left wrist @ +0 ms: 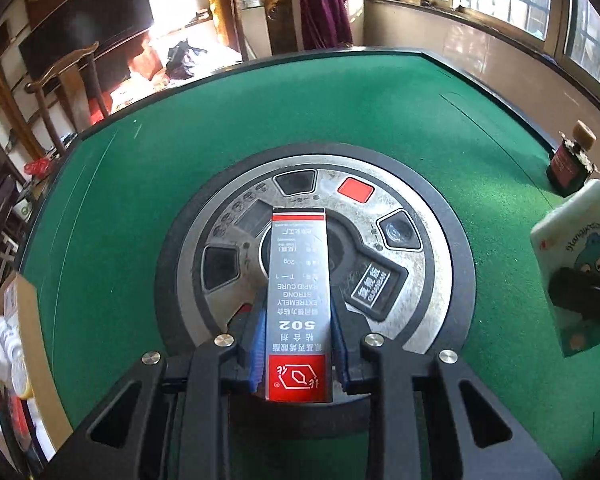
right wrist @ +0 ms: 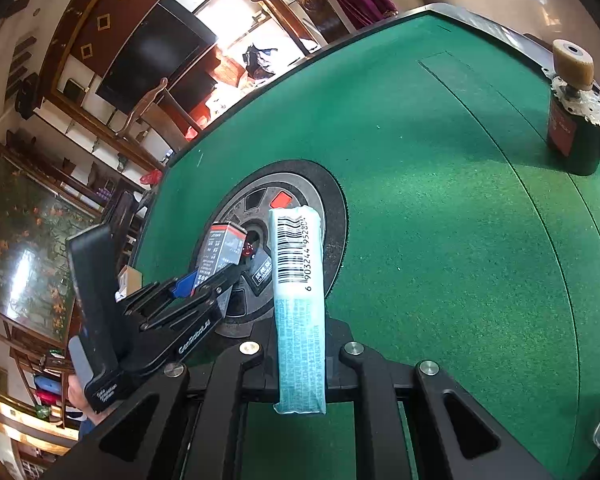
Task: Organize objects
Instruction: 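Grasp the red-and-white glue box with the left gripper while the right gripper holds the tissue pack, then carry the glue box with the left gripper while the right gripper carries the tissue pack to the box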
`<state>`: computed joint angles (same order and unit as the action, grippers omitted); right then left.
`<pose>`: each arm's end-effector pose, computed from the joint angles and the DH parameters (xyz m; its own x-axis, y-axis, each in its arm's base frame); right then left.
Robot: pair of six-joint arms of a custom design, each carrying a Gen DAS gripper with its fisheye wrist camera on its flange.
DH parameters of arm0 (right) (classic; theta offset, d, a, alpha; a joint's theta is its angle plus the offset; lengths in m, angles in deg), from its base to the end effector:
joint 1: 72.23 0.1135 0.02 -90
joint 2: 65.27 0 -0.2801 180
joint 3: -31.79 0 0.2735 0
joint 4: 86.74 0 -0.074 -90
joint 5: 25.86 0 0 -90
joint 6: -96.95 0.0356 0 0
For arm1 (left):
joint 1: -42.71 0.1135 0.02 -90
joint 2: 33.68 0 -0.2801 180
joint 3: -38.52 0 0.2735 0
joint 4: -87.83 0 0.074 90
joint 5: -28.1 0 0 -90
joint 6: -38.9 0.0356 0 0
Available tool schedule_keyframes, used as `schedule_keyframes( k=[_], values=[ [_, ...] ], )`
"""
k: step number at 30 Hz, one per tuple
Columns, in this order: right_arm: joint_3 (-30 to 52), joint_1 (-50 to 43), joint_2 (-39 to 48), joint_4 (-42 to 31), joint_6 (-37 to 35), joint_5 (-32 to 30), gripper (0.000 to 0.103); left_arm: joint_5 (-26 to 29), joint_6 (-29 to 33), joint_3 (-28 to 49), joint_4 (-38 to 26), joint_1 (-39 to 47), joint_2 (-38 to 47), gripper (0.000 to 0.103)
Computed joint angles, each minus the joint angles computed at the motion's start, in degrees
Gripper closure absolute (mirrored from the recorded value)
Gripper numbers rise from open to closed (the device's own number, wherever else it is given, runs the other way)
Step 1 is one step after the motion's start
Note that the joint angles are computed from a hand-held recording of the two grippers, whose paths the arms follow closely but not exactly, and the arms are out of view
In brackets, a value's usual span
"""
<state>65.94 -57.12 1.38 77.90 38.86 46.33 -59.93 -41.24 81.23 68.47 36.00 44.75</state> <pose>0.2019 0.0658 0.1437 -0.8436 0.2935 -0.4497 -0.0005 0.8370 0.5472 0.2468 -0.0303 0.1384 -0.7790 0.2640 -0.5688 0.2738 0.9592 0.0703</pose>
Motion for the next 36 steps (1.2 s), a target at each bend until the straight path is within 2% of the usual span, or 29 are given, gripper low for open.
schedule_keyframes(
  k=[5, 12, 18, 20, 24, 30, 36],
  values=[
    [0.58, 3.27, 0.17, 0.10, -0.16, 2.19, 0.092, -1.07, -1.31, -7.74, -3.28, 2.73, -16.07, 0.077],
    [1.16, 9.81, 0.03, 0.79, -0.29, 6.72, 0.092, 2.43, 0.15, -13.85, -12.40, 10.62, -36.81, 0.077],
    [0.68, 14.64, -0.91, 2.03, -0.58, 8.59, 0.092, 11.07, 5.43, -16.07, -20.43, 25.41, -51.74, 0.077],
    [0.76, 17.04, -0.83, 2.78, 0.58, 9.45, 0.092, 16.43, 9.37, -15.94, -23.15, 32.47, -54.45, 0.077],
    [1.69, 22.56, 0.66, 3.71, 2.70, 11.87, 0.092, 25.09, 15.08, -15.30, -23.85, 43.75, -53.04, 0.077],
    [3.37, 28.77, 4.39, 6.76, 6.45, 13.78, 0.091, 35.50, 22.06, -13.91, -24.44, 56.07, -48.85, 0.077],
    [7.06, 33.07, 9.48, 8.58, 8.31, 15.42, 0.091, 41.95, 27.03, -12.68, -22.95, 65.63, -44.96, 0.077]
  ],
)
